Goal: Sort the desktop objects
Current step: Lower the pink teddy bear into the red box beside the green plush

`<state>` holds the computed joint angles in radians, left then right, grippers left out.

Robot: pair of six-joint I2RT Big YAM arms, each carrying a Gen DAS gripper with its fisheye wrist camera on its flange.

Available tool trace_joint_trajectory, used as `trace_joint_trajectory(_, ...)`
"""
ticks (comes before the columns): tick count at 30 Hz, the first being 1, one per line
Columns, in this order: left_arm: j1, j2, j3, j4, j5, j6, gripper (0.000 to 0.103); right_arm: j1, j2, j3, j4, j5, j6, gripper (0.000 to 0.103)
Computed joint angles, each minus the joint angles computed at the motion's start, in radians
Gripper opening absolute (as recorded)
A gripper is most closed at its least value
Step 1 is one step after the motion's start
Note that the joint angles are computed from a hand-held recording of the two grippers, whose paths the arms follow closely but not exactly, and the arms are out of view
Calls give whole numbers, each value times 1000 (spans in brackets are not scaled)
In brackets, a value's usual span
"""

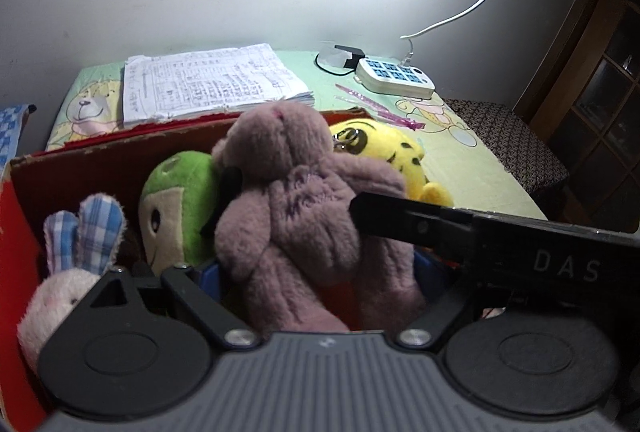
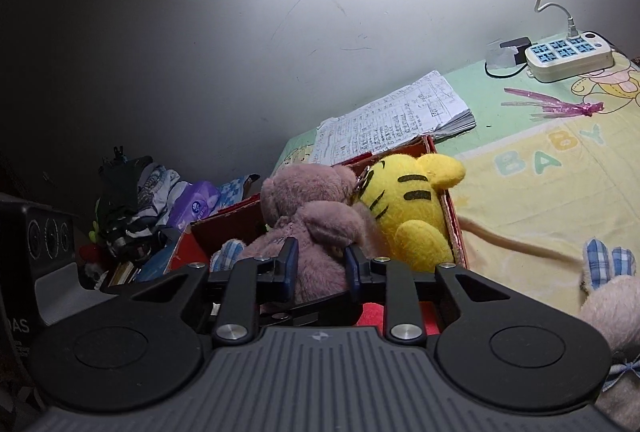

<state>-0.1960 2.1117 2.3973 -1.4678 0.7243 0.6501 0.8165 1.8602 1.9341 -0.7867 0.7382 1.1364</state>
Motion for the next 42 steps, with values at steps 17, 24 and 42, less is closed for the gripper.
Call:
trace_joint_trajectory(17, -5, -26, -52, 16, -75, 100, 89, -15, 84, 137, -171, -136, 49, 26)
trace_joint_trajectory(24, -18, 32, 43, -59, -89, 59, 89, -13, 59, 103, -140, -96, 31, 29)
trace_joint_trajectory(42, -14, 88, 136, -155, -97, 51, 89, -6, 13, 24, -61, 31, 42, 29)
